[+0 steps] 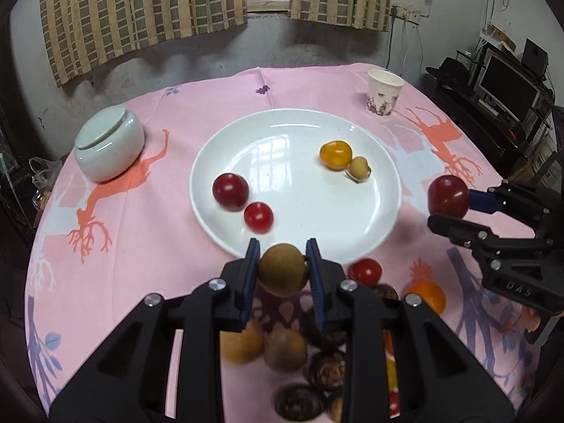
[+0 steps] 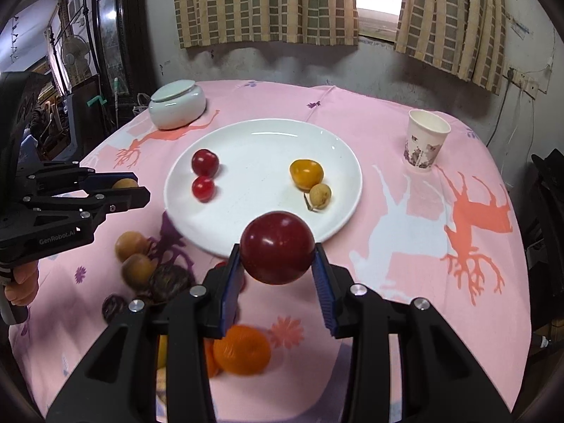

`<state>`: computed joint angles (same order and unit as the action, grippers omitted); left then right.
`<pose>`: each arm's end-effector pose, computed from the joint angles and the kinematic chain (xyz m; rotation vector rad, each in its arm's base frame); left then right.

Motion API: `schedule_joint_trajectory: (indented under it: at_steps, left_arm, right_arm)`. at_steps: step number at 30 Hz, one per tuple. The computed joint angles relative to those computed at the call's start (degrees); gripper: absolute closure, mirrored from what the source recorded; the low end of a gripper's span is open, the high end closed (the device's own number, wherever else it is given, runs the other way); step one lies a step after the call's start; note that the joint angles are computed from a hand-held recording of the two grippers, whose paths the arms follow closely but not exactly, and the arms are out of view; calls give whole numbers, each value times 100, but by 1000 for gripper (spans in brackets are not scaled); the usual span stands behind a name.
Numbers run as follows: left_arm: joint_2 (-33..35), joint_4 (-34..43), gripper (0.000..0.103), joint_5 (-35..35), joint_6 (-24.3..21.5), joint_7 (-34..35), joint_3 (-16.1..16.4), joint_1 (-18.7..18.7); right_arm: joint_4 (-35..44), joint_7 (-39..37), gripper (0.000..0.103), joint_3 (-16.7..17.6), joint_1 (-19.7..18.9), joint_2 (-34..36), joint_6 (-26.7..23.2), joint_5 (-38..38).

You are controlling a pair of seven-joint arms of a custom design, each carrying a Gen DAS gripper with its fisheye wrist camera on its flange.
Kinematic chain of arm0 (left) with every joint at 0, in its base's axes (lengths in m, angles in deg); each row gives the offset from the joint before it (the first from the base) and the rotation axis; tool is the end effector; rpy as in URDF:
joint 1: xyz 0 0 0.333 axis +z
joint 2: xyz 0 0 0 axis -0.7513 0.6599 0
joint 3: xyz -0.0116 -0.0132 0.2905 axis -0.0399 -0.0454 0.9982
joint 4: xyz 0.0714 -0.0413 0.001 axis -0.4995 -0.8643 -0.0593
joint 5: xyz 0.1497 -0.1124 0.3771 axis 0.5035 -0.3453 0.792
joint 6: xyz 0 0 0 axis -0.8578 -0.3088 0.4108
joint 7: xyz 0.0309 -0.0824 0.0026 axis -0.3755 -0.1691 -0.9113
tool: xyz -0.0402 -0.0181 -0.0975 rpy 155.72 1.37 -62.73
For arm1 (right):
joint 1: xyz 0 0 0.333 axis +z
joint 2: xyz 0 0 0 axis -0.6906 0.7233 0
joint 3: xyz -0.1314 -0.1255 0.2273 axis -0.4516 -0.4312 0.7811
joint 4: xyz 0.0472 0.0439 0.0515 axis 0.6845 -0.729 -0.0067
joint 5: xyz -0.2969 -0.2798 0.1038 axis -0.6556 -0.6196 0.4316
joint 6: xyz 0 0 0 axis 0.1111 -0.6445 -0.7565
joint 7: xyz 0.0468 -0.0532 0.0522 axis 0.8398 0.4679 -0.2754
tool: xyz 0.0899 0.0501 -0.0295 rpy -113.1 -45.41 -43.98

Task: Organize fruits
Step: 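Carry the plum and olive-green fruit to the white plate and open both tools, then move both open tools back from the plate toward the fruit pile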

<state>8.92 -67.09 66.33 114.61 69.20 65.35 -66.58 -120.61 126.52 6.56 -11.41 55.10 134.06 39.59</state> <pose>0.5627 -0.3414 0.5109 -1.6227 2.1040 -0.7338 0.5594 0.4396 0.4885 -2.0633 1.3824 -0.4463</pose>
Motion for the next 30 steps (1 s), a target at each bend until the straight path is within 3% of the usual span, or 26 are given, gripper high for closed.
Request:
schedule_joint_trajectory:
  at_steps: [7, 14, 15, 16, 18, 23, 30]
  left_arm:
    - [1119, 1096, 76, -90, -280, -41, 151, -90]
    - [1485, 1463, 76, -158, -297, -55, 267, -195]
    - [1499, 1476, 74, -214, -271, -40, 262, -183]
    - [1510, 1491, 62, -208, -241, -67, 281, -194]
    - [1482, 1473, 49, 0, -196, -207, 370, -283]
    - [1368, 1398, 49, 25, -200, -273, 352, -273]
    - [681, 638, 44, 92, -73, -322, 282, -147]
  right_arm:
    - [1390, -164, 64, -127, 63, 1195, -534, 216]
    - [2172, -240, 63, -319, 224, 1795, -909, 224]
    - [2231, -218, 63, -360, 262, 1835, -955, 182]
    - [2271, -159, 63, -406, 299, 1864, -989, 138]
    - [2187, -103, 63, -392, 262, 1828, -894, 195]
    - [1744, 35, 63, -357, 174, 1528, -542, 341]
    - [714, 205, 63, -251, 68, 719, -139, 360]
